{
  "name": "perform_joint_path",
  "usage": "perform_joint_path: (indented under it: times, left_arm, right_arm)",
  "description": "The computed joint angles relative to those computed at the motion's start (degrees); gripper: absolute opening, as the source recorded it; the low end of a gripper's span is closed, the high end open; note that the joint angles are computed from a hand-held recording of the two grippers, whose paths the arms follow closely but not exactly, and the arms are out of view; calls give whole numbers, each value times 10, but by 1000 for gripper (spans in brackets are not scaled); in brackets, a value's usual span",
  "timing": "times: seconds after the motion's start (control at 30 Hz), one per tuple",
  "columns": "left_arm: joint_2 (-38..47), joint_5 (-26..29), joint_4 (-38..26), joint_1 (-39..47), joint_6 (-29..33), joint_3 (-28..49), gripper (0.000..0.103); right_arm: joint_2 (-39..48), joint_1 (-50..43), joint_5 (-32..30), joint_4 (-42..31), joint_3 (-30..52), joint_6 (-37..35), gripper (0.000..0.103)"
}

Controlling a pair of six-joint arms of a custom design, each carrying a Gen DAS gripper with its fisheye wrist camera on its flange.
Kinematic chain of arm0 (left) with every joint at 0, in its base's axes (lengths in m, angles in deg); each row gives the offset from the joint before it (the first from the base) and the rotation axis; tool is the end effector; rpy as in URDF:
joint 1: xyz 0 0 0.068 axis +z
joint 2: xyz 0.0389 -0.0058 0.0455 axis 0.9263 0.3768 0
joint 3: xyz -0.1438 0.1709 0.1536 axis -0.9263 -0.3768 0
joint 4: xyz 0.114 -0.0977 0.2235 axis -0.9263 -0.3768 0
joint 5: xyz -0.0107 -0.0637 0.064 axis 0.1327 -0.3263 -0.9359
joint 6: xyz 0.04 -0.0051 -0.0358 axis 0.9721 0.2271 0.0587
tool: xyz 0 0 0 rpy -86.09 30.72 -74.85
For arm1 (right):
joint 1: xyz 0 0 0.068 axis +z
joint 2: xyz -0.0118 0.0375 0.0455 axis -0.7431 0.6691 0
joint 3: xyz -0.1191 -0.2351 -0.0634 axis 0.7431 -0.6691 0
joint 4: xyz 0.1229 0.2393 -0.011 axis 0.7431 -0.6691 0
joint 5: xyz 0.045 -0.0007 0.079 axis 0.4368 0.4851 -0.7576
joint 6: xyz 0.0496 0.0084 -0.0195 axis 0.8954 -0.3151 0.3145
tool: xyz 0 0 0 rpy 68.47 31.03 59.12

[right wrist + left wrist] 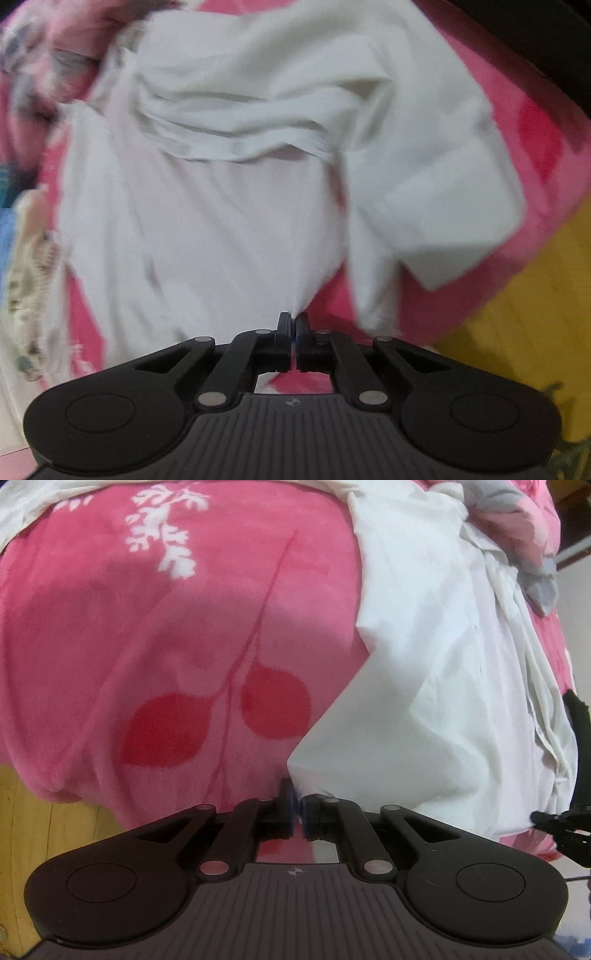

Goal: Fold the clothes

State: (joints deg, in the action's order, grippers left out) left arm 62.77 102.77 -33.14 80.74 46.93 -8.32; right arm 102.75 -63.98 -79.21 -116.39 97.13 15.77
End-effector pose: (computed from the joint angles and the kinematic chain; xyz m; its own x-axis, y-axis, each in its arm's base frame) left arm 0.3209 0.0594 0.2126 -0.9823 -0.0914 -0.1634 -0.0272 0.9331 -0.3586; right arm 0.2803 -0.0689 0.2326 -0.6436 0.7633 0.0558 0.7318 0.5925 0.3367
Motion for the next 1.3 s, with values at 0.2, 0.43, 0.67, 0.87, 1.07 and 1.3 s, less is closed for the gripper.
perform_joint_path:
  times: [0.2,0.43,0.67,0.87,1.07,1.3]
  left_arm:
    - [-21,-7,0,0,59,-21,5]
    - [-36,-6,15,7,102,-40,7]
    - [-46,-11,32,4,104,-55,8]
    - [-50,-16,41,-2,113,-59,8]
    - [-50,-17,38,-2,125,-57,8]
    - [-42,-24,44,-17,139,-49,8]
  right_arm:
    - [9,9,72,-56,25,-19,6]
    - [-11,61,42,-45,99,-120,18]
    - [135,109,-97,8,151,-142,42]
    - [149,108,-139,36,124,-129,26]
    - [127,110,-145,25,140,-157,4]
    - [153,110,-132,-6,176,-148,8]
